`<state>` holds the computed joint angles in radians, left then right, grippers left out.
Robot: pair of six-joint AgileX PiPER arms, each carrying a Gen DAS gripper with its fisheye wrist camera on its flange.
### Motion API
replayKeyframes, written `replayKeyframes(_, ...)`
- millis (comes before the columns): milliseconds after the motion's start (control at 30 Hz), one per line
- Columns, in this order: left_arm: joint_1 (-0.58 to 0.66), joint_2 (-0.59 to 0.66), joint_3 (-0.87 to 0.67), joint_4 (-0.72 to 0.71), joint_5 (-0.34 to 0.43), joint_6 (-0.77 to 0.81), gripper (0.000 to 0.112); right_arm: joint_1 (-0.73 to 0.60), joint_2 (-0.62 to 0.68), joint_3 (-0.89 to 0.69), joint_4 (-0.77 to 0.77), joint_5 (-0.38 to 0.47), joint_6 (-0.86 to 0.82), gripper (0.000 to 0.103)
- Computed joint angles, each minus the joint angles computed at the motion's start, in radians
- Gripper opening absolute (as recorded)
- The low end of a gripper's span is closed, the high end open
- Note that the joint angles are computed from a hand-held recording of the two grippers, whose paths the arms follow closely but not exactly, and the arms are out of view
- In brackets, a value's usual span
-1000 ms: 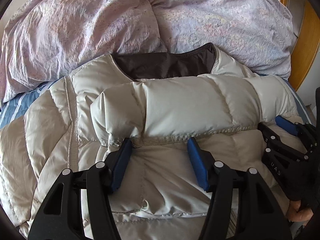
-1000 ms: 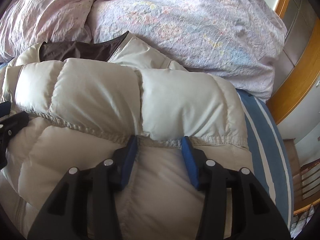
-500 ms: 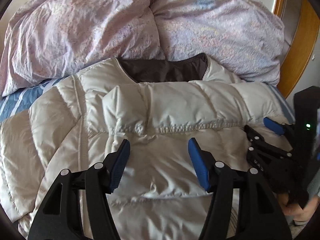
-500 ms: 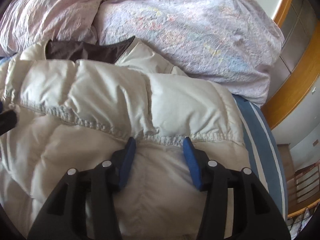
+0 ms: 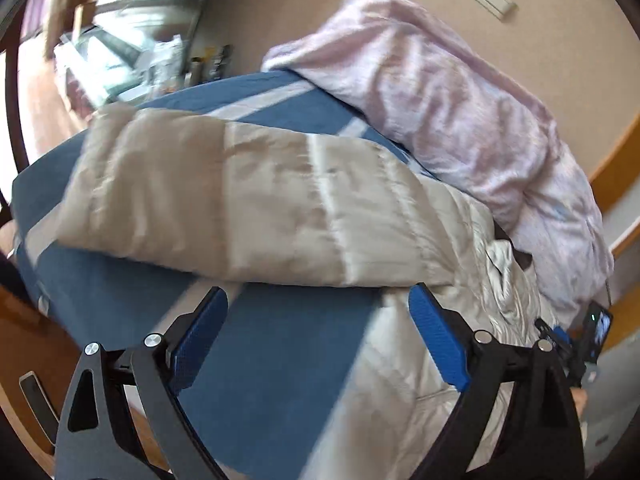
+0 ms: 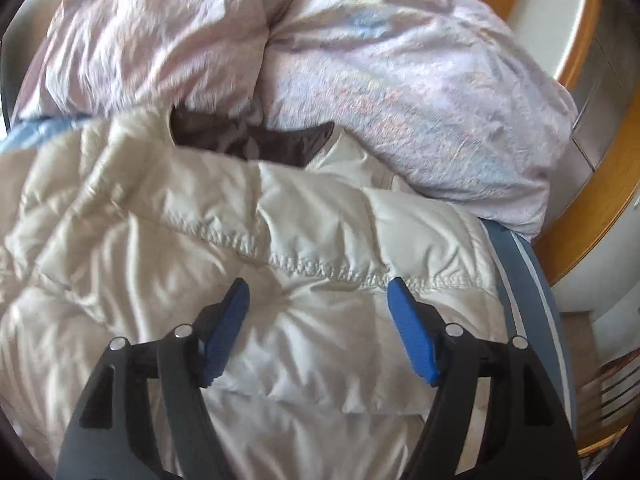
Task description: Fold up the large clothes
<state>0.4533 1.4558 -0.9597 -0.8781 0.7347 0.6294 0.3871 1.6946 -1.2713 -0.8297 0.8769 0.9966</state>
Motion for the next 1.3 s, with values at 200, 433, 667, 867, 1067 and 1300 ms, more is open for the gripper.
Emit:
replayKeyframes(200, 0.192, 0.093, 0.003, -0.103, -0.022, -0.046, 0.079, 0.031, -0.079, 0.026, 0.069, -0.036, -0.024, 0.075)
replayKeyframes(433, 0.232, 0.161, -0.008, -0.270, 0.005, -0.073, 0.066, 0.072, -0.108, 0.040, 0.063, -0.016, 0.000, 0.075)
replayKeyframes(667, 0.268, 0.207, -0.023, -0.330, -0.001, -0.107, 0.032, 0.076, -0.124, 0.065, 0.054, -0.017, 0.008, 0.075)
replayKeyframes(867, 0.243, 0.167, -0.083, -0.309, -0.001, -0.130, 0.014, 0.054, -0.162, 0.102, 0.047, -0.038, 0.011, 0.075)
replayKeyframes(1067, 0.173, 0.101, -0.172, -0.289, 0.003, -0.160, 0.013, 0.019, -0.194, 0.135, 0.050, -0.059, 0.010, 0.075)
replayKeyframes(1300, 0.046, 0.061, -0.297, -0.217, -0.007, -0.234, 0.013, -0.026, -0.223, 0.168, 0.069, -0.091, -0.007, 0.075)
